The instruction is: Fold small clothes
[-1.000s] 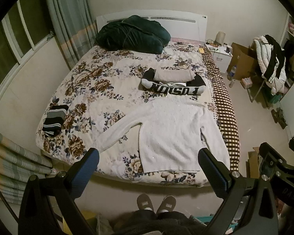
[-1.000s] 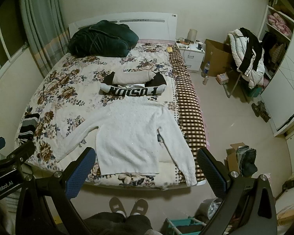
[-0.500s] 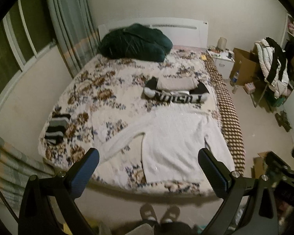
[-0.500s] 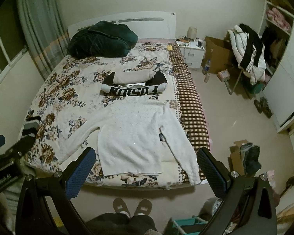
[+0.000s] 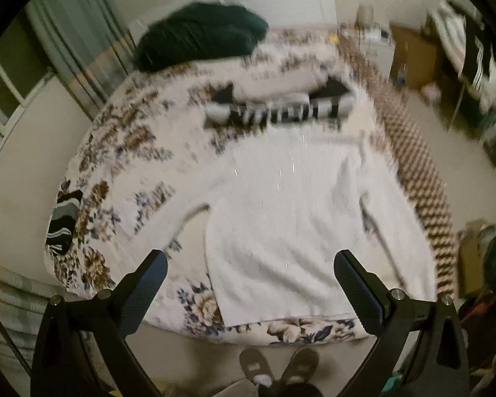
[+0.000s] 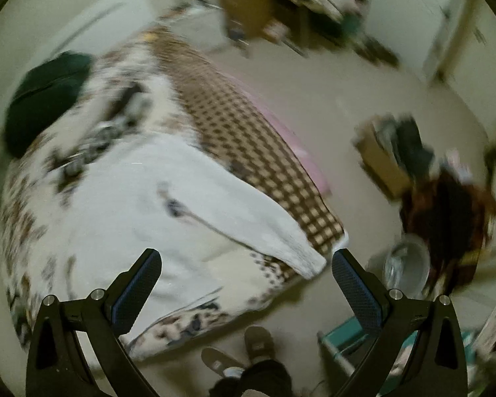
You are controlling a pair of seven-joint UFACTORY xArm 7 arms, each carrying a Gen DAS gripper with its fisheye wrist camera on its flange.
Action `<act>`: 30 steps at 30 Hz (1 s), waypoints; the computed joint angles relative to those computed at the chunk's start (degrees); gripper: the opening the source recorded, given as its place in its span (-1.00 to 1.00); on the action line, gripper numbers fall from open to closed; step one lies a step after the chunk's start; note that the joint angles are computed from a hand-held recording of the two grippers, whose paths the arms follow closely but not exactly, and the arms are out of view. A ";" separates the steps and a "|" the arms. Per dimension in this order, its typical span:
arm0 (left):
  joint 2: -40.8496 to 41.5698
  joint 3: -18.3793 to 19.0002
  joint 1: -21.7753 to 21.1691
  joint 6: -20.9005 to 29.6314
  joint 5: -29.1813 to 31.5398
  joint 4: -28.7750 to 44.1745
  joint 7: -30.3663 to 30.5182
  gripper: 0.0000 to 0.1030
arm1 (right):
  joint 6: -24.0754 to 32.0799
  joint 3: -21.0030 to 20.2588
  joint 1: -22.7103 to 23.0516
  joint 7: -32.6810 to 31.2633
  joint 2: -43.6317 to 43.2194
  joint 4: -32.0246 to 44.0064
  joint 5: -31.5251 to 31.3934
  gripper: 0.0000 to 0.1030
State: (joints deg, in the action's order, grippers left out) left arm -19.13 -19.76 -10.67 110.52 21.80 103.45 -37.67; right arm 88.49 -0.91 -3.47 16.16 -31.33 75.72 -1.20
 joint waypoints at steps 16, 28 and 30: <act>1.23 4.33 -5.78 -21.26 -9.18 -33.75 -5.94 1.00 | -33.02 -11.72 -17.33 15.43 -5.96 -53.11 16.67 0.98; 4.40 9.15 -4.84 -33.73 -11.19 -39.44 -0.64 1.00 | -48.94 -5.94 -18.33 22.61 -11.63 -62.96 15.34 -0.81; 3.69 9.93 -3.94 -34.72 -11.10 -40.02 0.88 1.00 | -47.66 -3.55 -17.24 25.00 -13.36 -61.33 12.70 -0.83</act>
